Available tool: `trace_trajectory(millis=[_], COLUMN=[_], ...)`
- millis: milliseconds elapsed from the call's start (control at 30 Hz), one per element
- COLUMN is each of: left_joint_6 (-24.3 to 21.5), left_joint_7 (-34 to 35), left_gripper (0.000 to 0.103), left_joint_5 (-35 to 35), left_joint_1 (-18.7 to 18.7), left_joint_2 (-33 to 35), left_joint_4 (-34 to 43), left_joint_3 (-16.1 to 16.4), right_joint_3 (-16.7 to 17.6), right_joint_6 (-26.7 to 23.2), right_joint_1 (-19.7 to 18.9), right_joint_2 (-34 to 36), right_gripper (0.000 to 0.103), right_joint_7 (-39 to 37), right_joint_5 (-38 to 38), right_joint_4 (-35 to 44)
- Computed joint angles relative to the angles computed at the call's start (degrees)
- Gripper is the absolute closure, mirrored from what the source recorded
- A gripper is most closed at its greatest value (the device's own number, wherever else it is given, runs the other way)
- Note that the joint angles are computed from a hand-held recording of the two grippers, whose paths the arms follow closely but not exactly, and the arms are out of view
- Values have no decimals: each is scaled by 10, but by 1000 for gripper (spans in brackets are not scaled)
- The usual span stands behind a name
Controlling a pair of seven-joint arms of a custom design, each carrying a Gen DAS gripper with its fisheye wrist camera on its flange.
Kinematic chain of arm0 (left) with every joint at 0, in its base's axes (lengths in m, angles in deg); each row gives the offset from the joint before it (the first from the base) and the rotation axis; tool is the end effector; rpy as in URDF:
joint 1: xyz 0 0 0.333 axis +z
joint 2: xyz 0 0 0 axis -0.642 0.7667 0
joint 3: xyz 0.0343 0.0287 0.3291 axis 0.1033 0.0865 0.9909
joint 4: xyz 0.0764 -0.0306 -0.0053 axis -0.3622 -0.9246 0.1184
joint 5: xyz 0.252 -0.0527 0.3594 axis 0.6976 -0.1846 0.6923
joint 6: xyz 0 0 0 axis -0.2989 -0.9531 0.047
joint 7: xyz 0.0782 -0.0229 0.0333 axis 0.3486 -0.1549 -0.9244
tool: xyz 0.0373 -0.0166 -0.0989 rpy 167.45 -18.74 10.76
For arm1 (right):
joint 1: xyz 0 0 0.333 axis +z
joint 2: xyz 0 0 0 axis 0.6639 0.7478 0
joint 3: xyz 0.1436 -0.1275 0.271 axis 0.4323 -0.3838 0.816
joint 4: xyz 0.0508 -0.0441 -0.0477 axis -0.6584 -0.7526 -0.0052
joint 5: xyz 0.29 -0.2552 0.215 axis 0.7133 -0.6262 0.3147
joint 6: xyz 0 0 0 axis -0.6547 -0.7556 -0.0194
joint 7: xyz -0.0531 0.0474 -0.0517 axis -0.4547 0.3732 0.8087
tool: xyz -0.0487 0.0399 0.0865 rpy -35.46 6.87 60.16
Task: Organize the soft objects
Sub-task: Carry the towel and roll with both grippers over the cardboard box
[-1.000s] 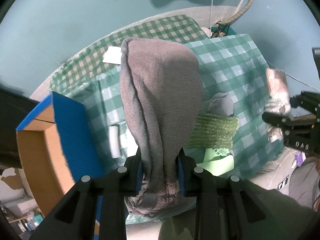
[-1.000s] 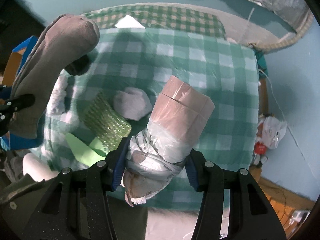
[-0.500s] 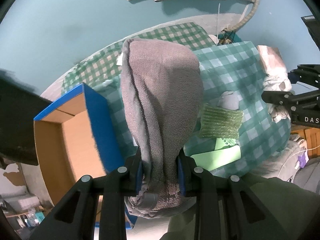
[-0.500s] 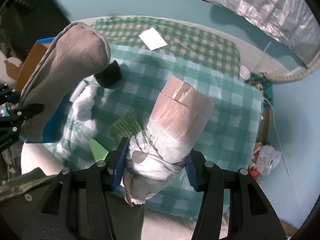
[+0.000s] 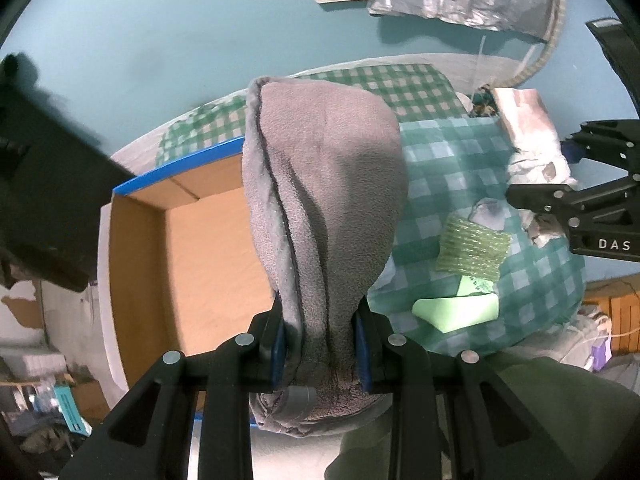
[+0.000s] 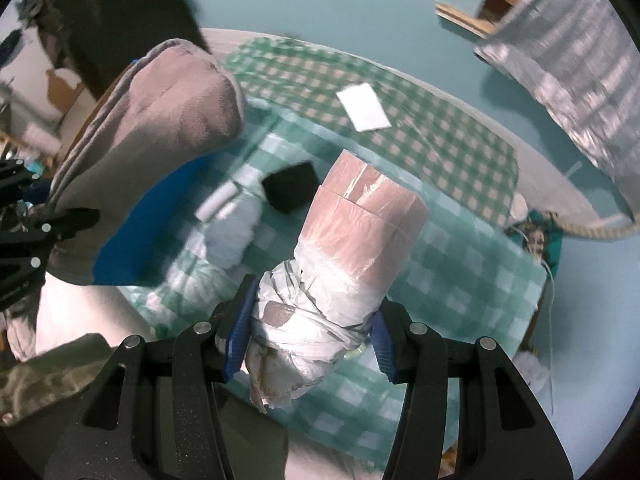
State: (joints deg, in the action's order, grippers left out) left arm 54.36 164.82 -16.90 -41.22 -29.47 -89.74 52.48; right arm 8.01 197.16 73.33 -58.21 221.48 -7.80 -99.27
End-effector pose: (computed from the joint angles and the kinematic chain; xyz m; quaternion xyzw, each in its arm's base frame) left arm 0.4899 -0.1029 0.5129 -0.3041 0.9446 -0.0991 0.0735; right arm 0.3734 0.3150 0.4915 -0.6253 0.7693 -0.0773 0.1057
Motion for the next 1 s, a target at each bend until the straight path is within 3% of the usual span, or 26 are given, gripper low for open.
trace_trajectory(millis=[567,1000], left_joint_6=[11,21], left_joint_7=[-67,-100], left_gripper=[75,74], left_joint_5=[32,58], left_joint_1=[56,79], left_joint_2=[55,123], left_joint_4=[48,89], left_joint_3=[27,44], right_joint_3=[13,33], right_joint_6=[32,2], right_joint_1=[-16,-17], right_joint_2=[206,353], right_gripper=[51,51], right_joint_7=[-148,-207], right_joint_5=[2,-1], right_joint_4=[209,375])
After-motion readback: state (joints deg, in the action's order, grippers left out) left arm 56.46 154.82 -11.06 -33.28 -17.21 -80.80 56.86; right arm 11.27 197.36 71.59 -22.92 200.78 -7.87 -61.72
